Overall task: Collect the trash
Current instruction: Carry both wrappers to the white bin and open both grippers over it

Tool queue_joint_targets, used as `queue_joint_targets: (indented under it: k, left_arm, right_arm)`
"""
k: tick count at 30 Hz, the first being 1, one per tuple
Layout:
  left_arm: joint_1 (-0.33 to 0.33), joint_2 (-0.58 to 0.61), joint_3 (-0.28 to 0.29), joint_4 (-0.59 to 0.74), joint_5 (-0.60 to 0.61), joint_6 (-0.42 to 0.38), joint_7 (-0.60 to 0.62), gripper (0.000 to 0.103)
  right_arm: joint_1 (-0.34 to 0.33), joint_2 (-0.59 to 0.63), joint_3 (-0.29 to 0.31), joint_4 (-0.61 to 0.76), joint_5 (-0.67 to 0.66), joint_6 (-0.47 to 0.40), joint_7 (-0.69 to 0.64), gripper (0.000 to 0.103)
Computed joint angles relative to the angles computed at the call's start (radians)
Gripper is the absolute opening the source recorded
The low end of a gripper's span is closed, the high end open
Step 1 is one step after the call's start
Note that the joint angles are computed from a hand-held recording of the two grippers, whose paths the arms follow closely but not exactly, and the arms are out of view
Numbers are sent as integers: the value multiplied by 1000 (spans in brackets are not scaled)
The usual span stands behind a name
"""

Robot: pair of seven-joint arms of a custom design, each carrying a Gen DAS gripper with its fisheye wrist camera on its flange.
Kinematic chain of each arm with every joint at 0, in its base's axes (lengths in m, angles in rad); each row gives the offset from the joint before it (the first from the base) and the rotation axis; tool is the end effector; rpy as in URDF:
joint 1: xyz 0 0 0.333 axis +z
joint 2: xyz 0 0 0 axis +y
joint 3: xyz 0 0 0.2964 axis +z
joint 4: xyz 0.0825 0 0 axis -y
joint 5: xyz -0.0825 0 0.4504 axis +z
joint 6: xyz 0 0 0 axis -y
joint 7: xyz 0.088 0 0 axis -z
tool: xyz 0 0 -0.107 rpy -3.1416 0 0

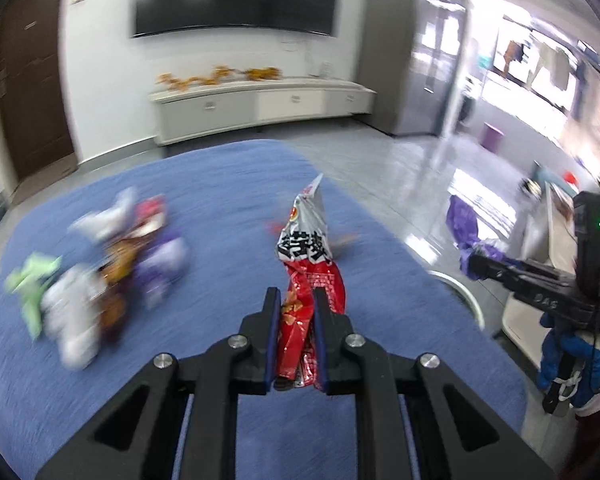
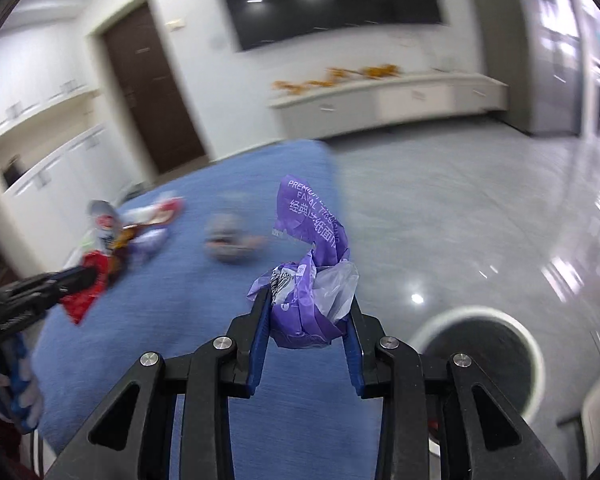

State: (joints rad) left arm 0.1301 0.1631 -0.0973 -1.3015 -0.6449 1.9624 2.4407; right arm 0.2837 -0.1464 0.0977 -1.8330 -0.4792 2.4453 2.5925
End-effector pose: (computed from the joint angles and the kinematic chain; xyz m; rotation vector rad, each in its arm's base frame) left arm 0.6961 -0.0097 0.7040 -1.0926 2.4566 -1.1123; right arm 0.5863 0.2387 0.6507 -1.3200 1.9625 -0.6370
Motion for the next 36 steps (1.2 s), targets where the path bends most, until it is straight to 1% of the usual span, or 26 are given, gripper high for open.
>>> queue_joint_targets:
  k: [2,5,8,11,15,16,18,19,20,21,22,23,24,26,28,34,36]
  left_arm:
    - [-29,17,-24,23,14,-25,13,15]
    - [-80,56,-55,72,53,-62,14,15]
    - [-136,107,-80,133,105,-115,-10,15]
    - [-196,165,-99,195,172,-158,-45,15]
    - [-260,238,-113,270,237,-228,-103,16]
    - [-281,278,-116,320,254,-263,-133,16]
    - [-300,326,-120,377,269,-303,-166,16]
    - [-315,368,-122,434,279,-339,-194,16]
    - [-323,392,-124,467,285,-358,-211,22]
    - [-329,412,-127,495,287,-373,-226,35]
    - [-337,437,-131,528,288,-386,-242,43]
    - [-340,444,-135,537,285,-384,-250,56]
    - [-338,434,-138,518,280,-373,-251,58]
    - [-340,423,-142,502,278,-363,-244,59]
    - [-336,391,-141,454,278,-334,-225,59]
    - [-320,227,-122,210,286,-158,-150,59]
    - [-310,187,-117,156,282,-121,-126,59]
  right_arm:
    - [-18,-60,-6,-72,-13,-42,65,33]
    - [-42,-125,-15,-158,-10,-90,121,34]
    - [-62,-182,-30,-243,15,-119,162,34]
    - [-79,-214,-50,-308,48,-123,178,34]
    - [-97,-225,-78,-374,102,-97,180,35]
    - [-101,-228,-84,-388,113,-90,179,35]
    - [-111,-233,-94,-419,136,-67,184,37]
    - [-115,-234,-98,-429,144,-59,184,38]
    - [-118,-237,-102,-441,154,-54,183,38]
    - [-121,-239,-102,-448,159,-52,184,38]
    - [-125,-238,-106,-454,164,-45,181,39]
    - [-128,-240,-107,-462,168,-39,180,40]
    - [-131,-243,-108,-470,171,-37,181,40]
    - [-139,-257,-108,-495,172,-28,189,47]
    - [-144,-266,-105,-500,172,-30,199,48]
    - [-154,-282,-95,-512,153,-41,226,49]
    - [-154,-288,-91,-512,143,-45,231,49]
